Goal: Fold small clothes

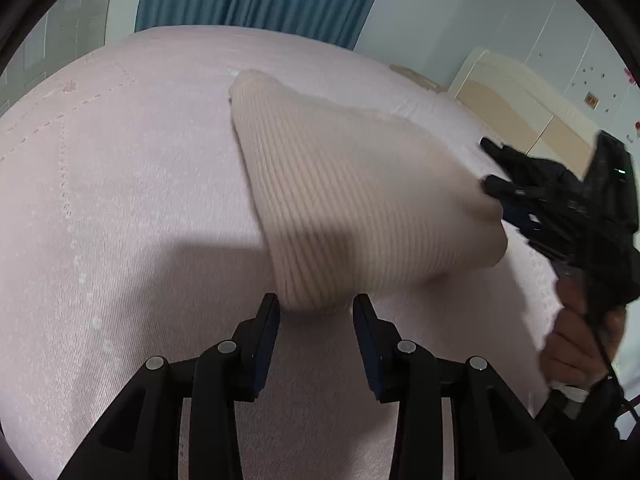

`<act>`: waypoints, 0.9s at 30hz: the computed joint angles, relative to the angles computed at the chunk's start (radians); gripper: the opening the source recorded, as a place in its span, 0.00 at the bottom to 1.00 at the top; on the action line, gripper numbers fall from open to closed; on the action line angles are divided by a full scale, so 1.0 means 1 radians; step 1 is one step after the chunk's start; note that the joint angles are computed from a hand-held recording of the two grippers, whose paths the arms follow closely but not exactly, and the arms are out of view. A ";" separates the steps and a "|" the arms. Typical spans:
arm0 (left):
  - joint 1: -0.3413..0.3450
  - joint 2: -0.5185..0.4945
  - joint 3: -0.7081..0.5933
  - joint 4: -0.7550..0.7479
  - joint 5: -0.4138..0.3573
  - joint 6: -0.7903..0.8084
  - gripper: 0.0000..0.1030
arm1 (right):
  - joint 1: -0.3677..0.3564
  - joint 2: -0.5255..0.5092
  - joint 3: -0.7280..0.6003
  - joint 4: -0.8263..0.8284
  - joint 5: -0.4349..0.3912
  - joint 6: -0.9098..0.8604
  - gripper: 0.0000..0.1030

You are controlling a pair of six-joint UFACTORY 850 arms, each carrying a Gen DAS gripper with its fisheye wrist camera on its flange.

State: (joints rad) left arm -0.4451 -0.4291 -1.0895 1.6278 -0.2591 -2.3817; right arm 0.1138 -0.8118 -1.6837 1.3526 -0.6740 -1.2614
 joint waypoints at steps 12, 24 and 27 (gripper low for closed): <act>-0.056 -0.040 -0.048 -0.194 -0.193 0.222 0.15 | -0.015 0.105 0.172 -0.173 0.102 0.031 0.36; -0.007 0.029 0.053 -0.009 -0.153 -0.088 0.09 | -0.032 0.084 0.147 -0.067 -0.044 -0.053 0.36; -0.012 0.013 0.032 -0.081 -0.164 0.003 0.10 | -0.050 0.080 0.145 0.012 -0.125 -0.094 0.36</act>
State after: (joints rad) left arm -0.4571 -0.4164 -1.0574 1.5468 -0.4232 -2.3790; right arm 0.0637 -0.7314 -1.5386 1.3648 -0.7993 -1.3555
